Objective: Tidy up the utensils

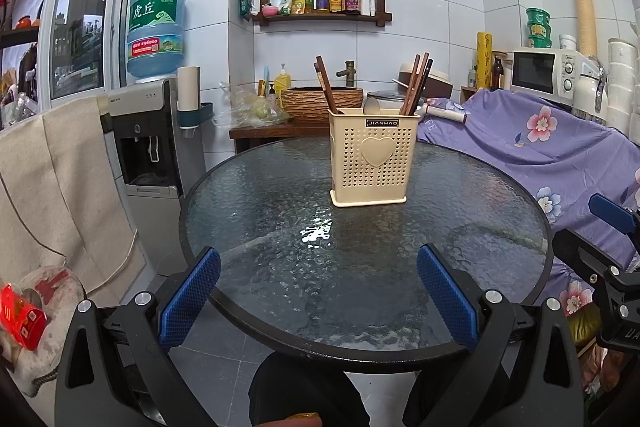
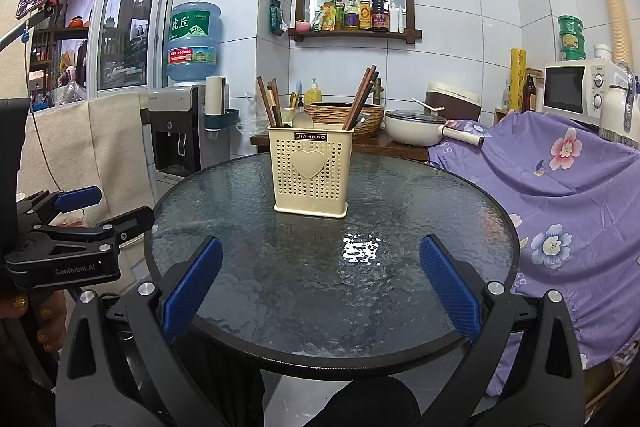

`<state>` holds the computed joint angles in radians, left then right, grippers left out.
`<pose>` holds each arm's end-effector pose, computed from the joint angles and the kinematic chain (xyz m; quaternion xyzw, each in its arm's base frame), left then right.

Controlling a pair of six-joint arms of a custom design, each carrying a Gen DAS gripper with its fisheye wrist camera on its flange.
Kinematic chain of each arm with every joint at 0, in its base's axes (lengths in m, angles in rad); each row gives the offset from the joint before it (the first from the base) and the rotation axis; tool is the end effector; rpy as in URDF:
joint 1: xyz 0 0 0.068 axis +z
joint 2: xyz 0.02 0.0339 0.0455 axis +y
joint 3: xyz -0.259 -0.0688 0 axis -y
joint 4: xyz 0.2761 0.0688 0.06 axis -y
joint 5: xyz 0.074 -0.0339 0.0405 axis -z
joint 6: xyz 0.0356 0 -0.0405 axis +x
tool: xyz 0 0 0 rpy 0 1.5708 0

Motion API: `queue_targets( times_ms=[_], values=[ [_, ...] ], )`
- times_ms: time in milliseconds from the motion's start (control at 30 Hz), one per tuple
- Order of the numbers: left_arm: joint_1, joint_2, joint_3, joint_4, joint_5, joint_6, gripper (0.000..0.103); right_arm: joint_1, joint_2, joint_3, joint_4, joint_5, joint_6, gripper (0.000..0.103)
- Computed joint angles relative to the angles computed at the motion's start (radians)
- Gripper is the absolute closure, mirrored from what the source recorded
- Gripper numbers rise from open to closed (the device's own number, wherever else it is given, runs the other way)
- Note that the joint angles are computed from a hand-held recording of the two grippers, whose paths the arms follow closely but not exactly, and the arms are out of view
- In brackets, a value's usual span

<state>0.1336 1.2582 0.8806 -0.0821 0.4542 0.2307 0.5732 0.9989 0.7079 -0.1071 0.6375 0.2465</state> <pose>0.3134 0.0264 0.2669 0.1588 0.8211 -0.0950 0.5400 0.2267 0.1211 0.2698 0.0425 0.8087 -0.0300 0.5859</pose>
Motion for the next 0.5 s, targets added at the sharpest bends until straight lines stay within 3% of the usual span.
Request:
queue_targets(
  times_ms=[500],
  values=[
    [-0.001, -0.002, 0.001, 0.000, -0.005, 0.001, 0.006, 0.003, -0.001, -0.001, -0.003, 0.002, 0.005, 0.006]
  ],
)
